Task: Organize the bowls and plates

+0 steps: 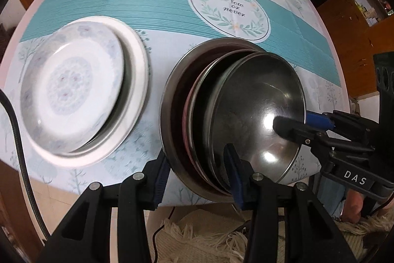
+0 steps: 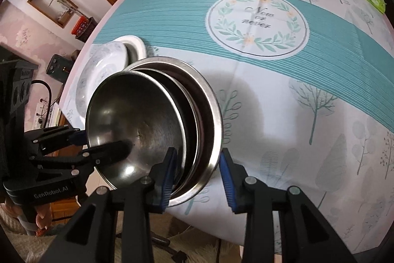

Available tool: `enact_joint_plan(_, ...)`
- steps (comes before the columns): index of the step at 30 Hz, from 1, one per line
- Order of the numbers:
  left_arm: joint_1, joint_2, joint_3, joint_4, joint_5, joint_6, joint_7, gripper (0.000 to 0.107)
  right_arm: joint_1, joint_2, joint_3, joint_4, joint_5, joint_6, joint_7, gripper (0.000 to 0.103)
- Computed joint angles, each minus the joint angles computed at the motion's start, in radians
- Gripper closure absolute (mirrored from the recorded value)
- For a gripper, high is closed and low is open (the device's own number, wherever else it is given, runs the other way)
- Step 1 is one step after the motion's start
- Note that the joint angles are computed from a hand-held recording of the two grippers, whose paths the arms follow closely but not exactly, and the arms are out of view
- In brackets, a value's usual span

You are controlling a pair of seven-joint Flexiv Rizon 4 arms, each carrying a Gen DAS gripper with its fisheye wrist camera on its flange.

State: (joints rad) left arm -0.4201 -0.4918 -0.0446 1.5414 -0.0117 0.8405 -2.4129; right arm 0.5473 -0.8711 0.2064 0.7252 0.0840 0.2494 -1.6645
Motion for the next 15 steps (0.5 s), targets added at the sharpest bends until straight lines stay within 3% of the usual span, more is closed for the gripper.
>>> enact_joint_plan(9, -0.010, 0.095, 0.028, 0.060, 0.086, -0.013, -0.067, 0.065, 0.026, 0.035, 0.010, 0.041, -0.002, 0.050, -0.021, 0.068)
enact_joint_plan(15, 0.035, 0.163, 0.020, 0.143, 0.098, 0.030, -0.020, 0.065, 0.065, 0.036, 0.003, 0.032, -0.026, 0.093, 0.005, 0.068)
